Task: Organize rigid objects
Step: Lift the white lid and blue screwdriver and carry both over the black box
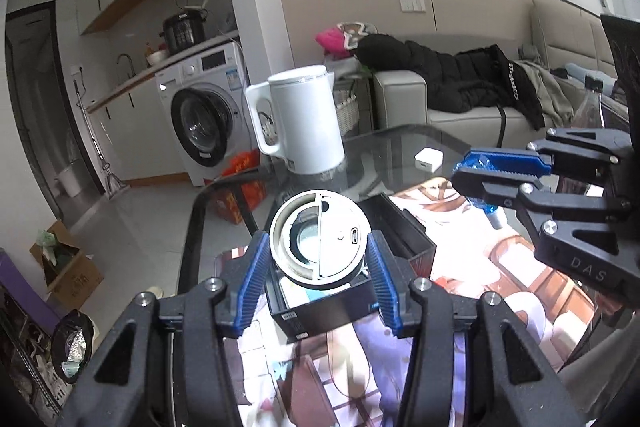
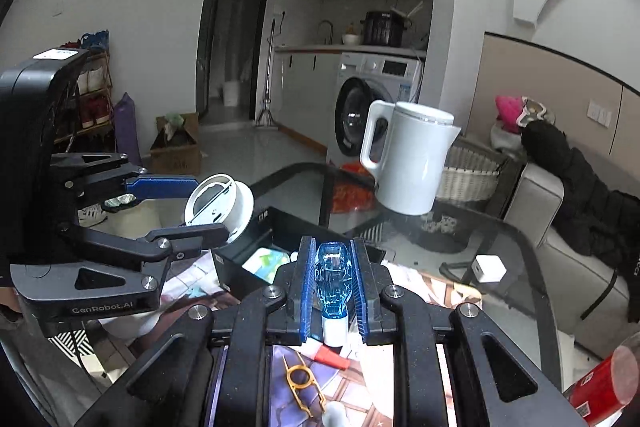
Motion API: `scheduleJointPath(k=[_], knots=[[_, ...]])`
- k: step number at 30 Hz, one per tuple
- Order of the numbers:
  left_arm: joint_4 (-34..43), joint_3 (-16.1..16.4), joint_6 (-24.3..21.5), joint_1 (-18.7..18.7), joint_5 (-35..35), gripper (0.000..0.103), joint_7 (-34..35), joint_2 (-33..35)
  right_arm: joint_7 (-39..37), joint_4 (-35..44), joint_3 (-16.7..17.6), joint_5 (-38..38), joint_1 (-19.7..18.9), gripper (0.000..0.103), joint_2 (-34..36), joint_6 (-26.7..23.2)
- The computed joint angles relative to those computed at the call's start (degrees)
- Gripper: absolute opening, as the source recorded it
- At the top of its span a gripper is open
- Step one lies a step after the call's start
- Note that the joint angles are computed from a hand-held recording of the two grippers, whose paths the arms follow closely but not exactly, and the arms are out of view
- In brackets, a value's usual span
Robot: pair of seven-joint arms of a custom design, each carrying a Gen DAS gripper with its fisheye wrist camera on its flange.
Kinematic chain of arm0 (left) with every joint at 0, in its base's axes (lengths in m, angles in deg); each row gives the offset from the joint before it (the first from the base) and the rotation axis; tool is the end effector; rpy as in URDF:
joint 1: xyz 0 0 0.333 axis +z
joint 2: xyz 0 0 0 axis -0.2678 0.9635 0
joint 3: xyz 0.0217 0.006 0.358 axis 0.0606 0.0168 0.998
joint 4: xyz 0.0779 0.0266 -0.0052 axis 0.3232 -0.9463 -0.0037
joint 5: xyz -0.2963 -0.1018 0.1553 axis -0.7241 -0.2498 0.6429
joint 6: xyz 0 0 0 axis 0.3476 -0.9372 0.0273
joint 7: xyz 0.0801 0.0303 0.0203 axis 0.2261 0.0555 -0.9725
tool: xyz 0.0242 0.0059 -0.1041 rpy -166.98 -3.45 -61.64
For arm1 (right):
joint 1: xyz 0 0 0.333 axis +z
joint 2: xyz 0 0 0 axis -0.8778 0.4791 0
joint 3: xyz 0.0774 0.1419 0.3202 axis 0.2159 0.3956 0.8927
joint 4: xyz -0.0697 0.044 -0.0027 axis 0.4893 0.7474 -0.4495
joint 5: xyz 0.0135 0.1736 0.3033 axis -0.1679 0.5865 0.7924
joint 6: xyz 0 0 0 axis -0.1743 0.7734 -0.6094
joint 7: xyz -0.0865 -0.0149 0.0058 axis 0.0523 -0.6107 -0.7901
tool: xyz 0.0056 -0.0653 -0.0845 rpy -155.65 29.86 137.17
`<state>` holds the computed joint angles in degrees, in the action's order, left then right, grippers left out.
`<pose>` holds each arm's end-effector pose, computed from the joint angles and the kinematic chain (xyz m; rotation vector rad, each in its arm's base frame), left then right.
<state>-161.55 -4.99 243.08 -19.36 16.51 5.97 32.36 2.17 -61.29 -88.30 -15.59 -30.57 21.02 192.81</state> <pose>0.6679 -0.1008 0.3744 -1.2102 1.8720 -0.9915 0.6763 0.3228 0.3622 -1.8508 1.0768 -0.8663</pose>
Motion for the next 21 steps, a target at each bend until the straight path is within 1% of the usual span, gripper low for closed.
scheduleJointPath(k=[4, 8, 9, 13, 19, 21], knots=[[-0.6, 0.8, 2.1, -0.6, -1.4, 0.048, 0.2, -0.1, 0.0, -1.2, 1.7, -0.6, -0.9, 0.017, -0.3, 2.8], [-0.7, 1.1, 3.5, -1.0, -2.7, 0.048, 0.5, 0.1, -0.3, -1.4, 2.5, -0.4, -1.3, 0.017, -0.4, 4.4], [-0.7, 1.3, 4.0, -1.2, -3.1, 0.048, 0.6, 0.2, -0.4, -2.6, 2.8, -0.3, -1.3, 0.017, -0.8, 5.6], [-0.8, 1.3, 4.9, -1.2, -4.0, 0.048, 0.7, 0.3, -0.7, -2.8, 3.2, 0.3, -1.4, 0.017, -1.0, 6.6], [1.2, 1.6, 4.4, -2.0, -5.8, 0.048, 0.7, 1.3, -0.7, -1.8, 3.3, 1.3, -1.6, 0.017, -0.8, 6.7], [2.7, 1.6, 3.8, -2.1, -6.3, 0.048, 0.4, 2.0, -0.5, 0.0, 3.1, 1.7, -1.7, 0.017, -0.1, 5.9]])
